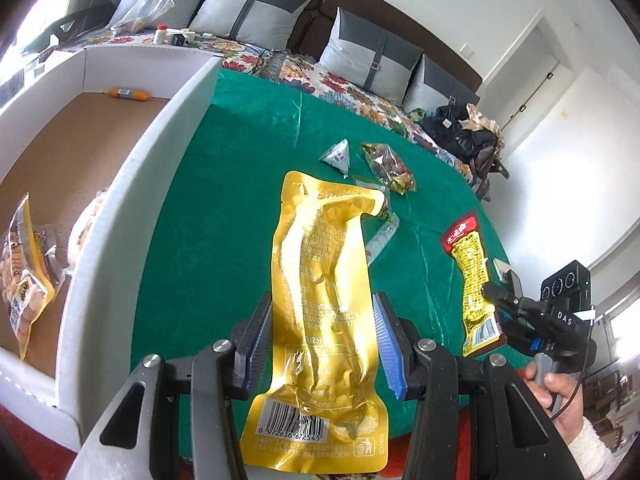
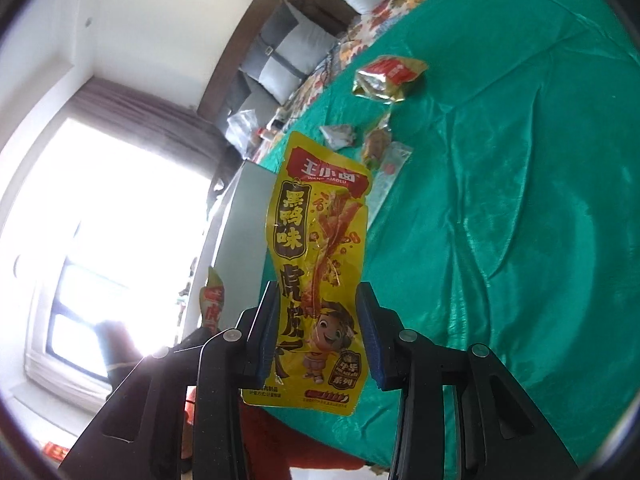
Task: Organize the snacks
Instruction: 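Carry both packets over the white box and open both tools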
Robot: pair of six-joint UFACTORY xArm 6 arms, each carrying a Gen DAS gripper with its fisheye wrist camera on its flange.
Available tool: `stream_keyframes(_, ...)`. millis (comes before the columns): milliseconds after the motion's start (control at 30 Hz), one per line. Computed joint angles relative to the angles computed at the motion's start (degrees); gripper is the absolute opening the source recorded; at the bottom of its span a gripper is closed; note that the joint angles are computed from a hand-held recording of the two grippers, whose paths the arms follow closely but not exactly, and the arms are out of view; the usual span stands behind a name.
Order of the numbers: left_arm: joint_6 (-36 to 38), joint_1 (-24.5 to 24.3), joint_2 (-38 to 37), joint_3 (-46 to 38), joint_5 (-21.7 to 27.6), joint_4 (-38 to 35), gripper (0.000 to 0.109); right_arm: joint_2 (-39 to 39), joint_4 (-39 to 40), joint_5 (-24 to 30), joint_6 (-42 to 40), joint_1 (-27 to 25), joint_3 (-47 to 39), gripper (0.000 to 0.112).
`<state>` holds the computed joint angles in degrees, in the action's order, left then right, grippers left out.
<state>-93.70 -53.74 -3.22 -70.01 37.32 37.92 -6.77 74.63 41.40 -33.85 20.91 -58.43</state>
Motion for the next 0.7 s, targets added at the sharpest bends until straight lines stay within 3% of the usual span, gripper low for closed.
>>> stream_keyframes(200,-6.6,1.4,-13.0,10.1,2.3,3.7,0.047,5.6,-2.1,1.5,1.5,7.0,-8.8,0.039)
stream_keyframes(300,-5.4,2.7,-20.1,13.9,7.9,4.5,0.047,10.2,-3.4,2.4,3.2,11.8,-16.7,0.039)
stream_keyframes(433,-1.9,6.6,-28.9,19.7,13.1,1.9,0.047,20.3,-6.7,3.5,7.1,18.3,-32.8,0.04)
stream_keyframes(700,1.1,12.0,-36.6,27.7,22.4,-2.7,0.048,44.9,-26.9,5.3,21.1,26.9,-68.4,0.044)
